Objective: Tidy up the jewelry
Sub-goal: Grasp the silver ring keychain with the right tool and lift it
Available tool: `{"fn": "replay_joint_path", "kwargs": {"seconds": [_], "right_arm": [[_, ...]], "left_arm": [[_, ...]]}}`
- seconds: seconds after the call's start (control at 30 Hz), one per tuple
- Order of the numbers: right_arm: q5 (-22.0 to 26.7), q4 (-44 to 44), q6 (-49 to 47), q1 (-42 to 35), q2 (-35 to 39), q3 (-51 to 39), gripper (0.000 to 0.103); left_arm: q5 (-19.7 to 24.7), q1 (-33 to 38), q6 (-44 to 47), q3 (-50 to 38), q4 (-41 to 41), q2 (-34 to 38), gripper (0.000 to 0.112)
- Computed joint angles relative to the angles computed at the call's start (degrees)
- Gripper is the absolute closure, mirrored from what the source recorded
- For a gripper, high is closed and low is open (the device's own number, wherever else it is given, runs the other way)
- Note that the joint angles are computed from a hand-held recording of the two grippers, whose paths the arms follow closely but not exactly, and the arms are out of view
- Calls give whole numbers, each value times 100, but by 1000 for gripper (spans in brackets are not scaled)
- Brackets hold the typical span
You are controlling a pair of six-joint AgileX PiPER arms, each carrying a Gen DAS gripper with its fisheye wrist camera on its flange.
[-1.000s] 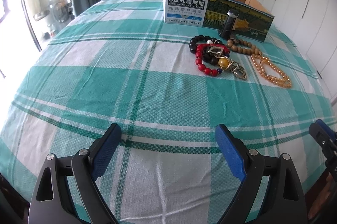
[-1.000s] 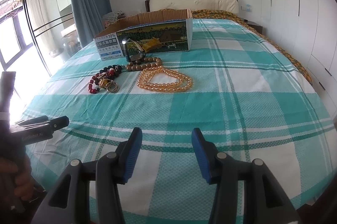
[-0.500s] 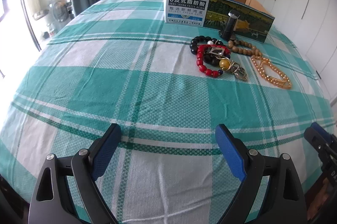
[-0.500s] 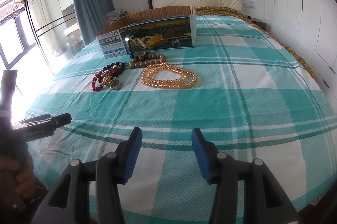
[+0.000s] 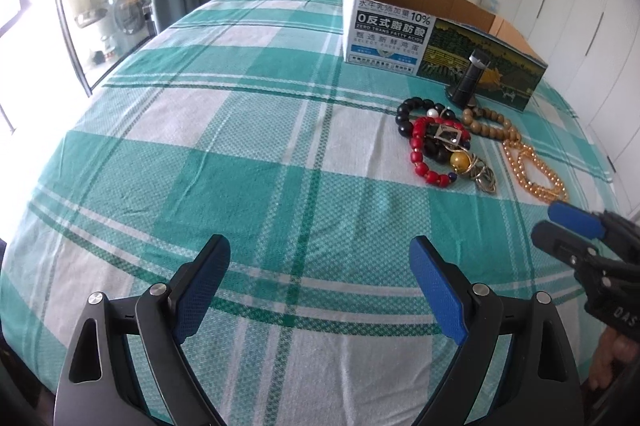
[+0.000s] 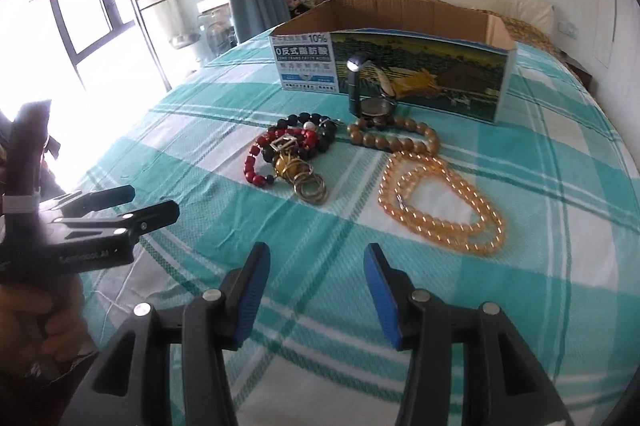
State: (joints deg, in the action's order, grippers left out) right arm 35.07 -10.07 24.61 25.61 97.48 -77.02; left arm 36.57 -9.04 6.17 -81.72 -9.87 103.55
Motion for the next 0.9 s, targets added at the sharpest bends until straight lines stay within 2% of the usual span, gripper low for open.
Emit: {"fn": "replay_joint_path", "kwargs": {"seconds": [0.13,0.3,0.33,0.37,0.4,0.5,0.67,0.8,0.9], "right_arm": [[563,649,-1017,-258,971,-1159,53],[547,772,-1703,-238,1392,-1685,54],[503,876,-1879,-223,1415,-1694,58],[491,750,-1888,-171,1426,-1701,72],[519,695,-1907,-147,1426,-1713,81],[378,791,-1813,-176,1185,-1451,82],[63,593,-1334,-104,297,-458,82],[-121,301,-808,-49,-448,423,82],[-82,-104,-340,50,-776,855,82]], "left_arm": [[18,63,-32,10,41,31,20],[9,99,-61,39,113,42,21],[24,100,-74,15,123,63,21],[36,99,-92,-6,141,81,21],[45,94,-113,-28,166,94,20],[71,98,-110,-78,141,118,20],[41,50,-158,-52,208,118,20],[17,-38,-183,-21,280,106,20],[43,-114,-130,-27,250,101,20]]}}
